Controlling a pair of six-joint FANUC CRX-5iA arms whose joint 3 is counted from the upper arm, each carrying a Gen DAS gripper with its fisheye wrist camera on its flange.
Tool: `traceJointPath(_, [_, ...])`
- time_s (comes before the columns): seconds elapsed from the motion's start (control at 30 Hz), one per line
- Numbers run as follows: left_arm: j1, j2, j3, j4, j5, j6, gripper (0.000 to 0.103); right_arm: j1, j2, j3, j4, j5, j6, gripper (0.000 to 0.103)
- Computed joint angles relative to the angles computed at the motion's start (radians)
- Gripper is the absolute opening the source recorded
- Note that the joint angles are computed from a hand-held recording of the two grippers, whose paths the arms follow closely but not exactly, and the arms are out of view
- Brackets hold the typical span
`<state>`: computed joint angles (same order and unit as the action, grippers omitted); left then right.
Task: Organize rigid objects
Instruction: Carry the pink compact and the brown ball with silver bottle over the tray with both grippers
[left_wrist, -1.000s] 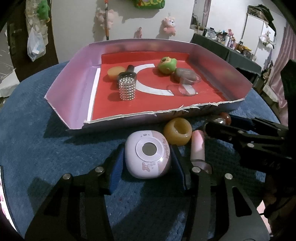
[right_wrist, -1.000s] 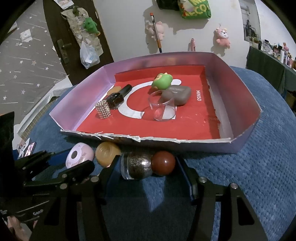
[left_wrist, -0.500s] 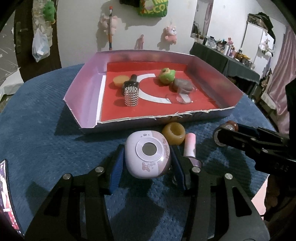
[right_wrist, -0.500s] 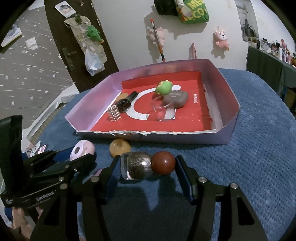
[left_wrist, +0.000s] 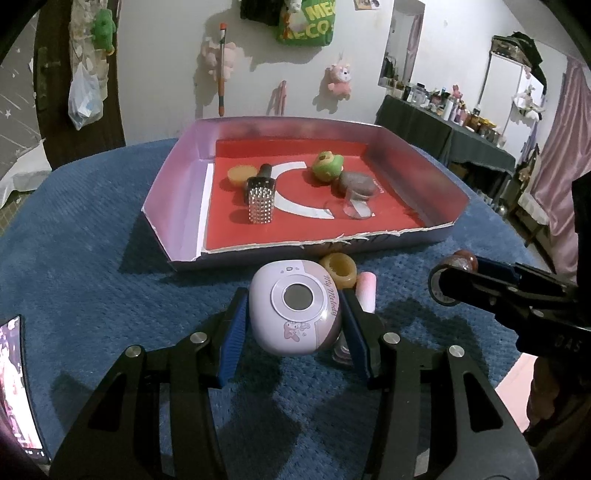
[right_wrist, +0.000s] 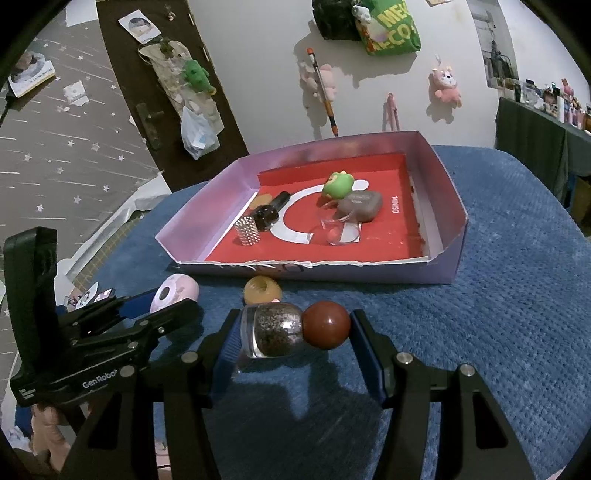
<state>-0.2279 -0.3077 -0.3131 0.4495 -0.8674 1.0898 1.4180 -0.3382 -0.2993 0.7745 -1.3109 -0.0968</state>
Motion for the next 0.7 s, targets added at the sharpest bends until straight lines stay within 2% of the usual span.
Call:
traceJointPath(0.27, [0.002, -0.011, 0.012, 0.014, 0.019, -0.013, 0.047, 0.011, -0.009, 0.002, 0.025, -0.004, -0.001, 0.061])
traceJointPath(0.7, [-0.007, 0.025, 0.055, 0.019, 0.047, -0.017, 0.047, -0.028, 0.017, 0.046, 0.044, 0.01, 0.064, 0.061])
